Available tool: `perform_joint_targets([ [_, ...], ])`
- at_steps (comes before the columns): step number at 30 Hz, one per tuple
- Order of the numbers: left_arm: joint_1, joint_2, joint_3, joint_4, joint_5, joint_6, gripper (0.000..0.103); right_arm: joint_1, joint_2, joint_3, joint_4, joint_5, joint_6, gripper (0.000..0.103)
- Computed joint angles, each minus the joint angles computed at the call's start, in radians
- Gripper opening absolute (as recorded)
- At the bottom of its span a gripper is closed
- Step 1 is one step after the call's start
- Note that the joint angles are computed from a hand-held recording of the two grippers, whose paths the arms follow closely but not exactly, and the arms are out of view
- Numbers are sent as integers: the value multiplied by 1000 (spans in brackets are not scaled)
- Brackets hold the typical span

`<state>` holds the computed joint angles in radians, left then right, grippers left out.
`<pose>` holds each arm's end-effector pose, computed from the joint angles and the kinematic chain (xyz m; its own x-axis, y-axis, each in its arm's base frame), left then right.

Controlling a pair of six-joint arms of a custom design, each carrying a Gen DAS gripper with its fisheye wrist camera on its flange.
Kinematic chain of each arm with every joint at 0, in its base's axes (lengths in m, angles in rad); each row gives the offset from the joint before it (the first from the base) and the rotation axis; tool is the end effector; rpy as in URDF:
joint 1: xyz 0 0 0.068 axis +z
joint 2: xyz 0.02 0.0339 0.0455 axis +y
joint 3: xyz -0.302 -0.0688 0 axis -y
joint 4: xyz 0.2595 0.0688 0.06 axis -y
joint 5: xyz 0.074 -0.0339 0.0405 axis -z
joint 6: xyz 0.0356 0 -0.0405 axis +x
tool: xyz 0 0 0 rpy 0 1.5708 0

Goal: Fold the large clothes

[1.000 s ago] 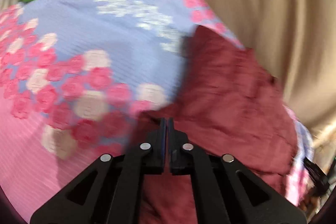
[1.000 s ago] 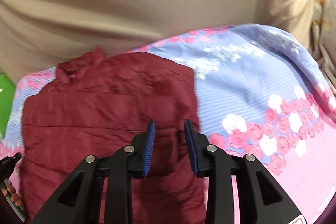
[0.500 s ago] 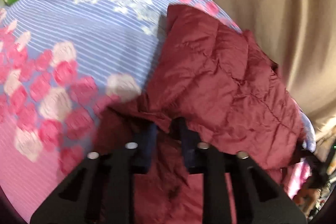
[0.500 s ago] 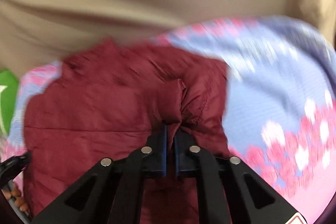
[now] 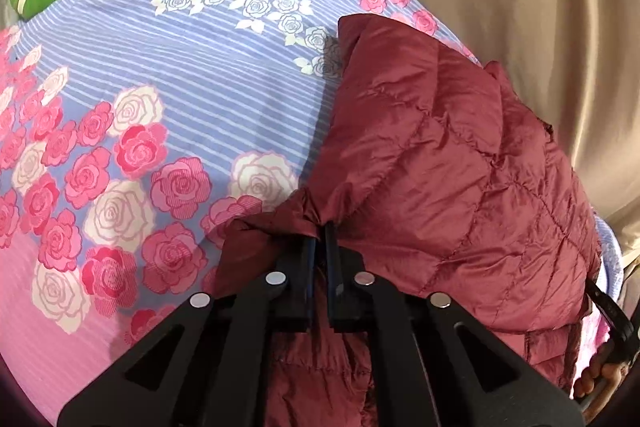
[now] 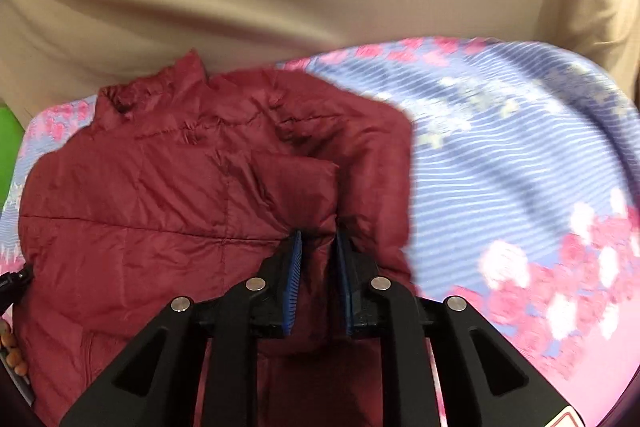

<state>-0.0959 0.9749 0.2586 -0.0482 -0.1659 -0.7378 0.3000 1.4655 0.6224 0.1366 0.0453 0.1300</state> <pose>0.1642 -0.0099 0.1628 -0.4935 -0.6190 -0.6109 -0.4814 0.7795 -0.4009 0.2766 0.0839 0.1888 -0.6490 -0.0652 -0.7580 -0.1797 0.9813 0.0695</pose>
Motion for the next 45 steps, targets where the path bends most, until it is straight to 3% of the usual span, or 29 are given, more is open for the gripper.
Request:
perform_joint_targets([
  [2,11,11,5,14,10,3,4,-6,-104,-47,-13,24,13,18],
  [4,42,-3,-6,16,29,29,4,-32,-172,-59,-39,-24,0,23],
  [7,37,-6,-12,22,25,27,4,10,-182,-41,-93,-88,-33,14],
  [13,61,-87,-45,-15,49,37,4,79,111,25,-29,33,-38,2],
  [16,57,-91,-49,-15,45,35,4,173,36,23,-64,157,32,4],
  [18,56,-96,-51,-16,44,32,4,255,-38,28,-96,130,48,4],
  [21,86,-112,-66,-5,80,38,4,459,-28,144,-167,75,61,4],
  [25,128,-133,-84,7,130,47,4,619,170,351,-198,34,75,4],
  [31,149,-145,-96,9,145,60,4,710,560,741,-299,68,66,4],
  [35,150,-146,-94,6,146,64,4,705,674,859,-324,169,28,0],
  [40,138,-136,-86,6,138,62,4,635,646,850,-293,82,132,0],
  [45,186,-177,-86,-30,204,78,4,652,494,641,-170,27,94,1],
])
